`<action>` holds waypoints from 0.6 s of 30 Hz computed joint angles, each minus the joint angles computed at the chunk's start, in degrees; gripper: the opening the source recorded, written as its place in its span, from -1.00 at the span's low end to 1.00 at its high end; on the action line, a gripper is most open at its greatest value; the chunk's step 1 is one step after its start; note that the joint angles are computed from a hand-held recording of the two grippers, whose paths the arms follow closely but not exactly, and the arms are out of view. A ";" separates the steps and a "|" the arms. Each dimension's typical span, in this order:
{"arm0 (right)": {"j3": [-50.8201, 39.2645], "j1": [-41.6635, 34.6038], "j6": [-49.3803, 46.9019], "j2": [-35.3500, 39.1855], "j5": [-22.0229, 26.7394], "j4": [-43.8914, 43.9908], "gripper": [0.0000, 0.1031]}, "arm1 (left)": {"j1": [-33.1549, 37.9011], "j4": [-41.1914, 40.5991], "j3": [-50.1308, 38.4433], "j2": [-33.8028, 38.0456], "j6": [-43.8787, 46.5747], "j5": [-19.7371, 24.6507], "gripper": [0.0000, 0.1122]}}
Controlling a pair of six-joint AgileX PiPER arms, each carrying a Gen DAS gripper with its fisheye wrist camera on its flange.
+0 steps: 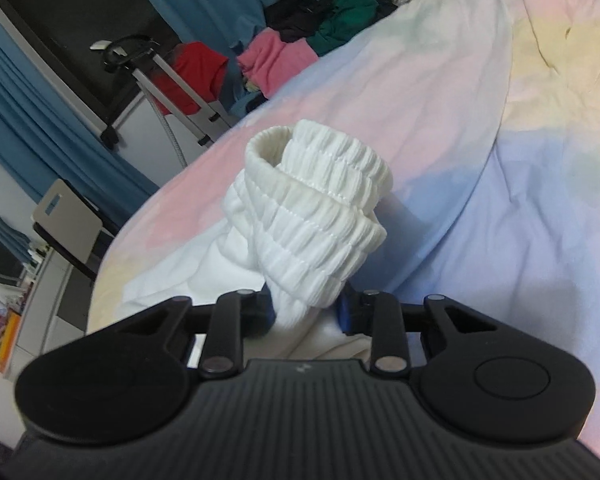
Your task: Fold clothes
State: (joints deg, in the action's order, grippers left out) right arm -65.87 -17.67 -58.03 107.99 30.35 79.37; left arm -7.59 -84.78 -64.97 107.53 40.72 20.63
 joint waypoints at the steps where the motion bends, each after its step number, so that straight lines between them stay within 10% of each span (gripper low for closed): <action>1: -0.75 0.54 1.17 0.58 -0.66 -0.90 -0.39 | 1.00 -2.49 -1.00 1.71 1.55 2.52 0.82; 12: -0.85 0.76 -1.58 -2.65 1.59 3.67 -0.44 | 0.55 -8.51 0.88 -1.28 8.84 1.40 -0.10; 18: -5.18 -4.57 3.56 -6.22 5.78 -1.86 -0.45 | -4.77 0.71 -5.31 -4.99 -1.61 -0.61 -0.22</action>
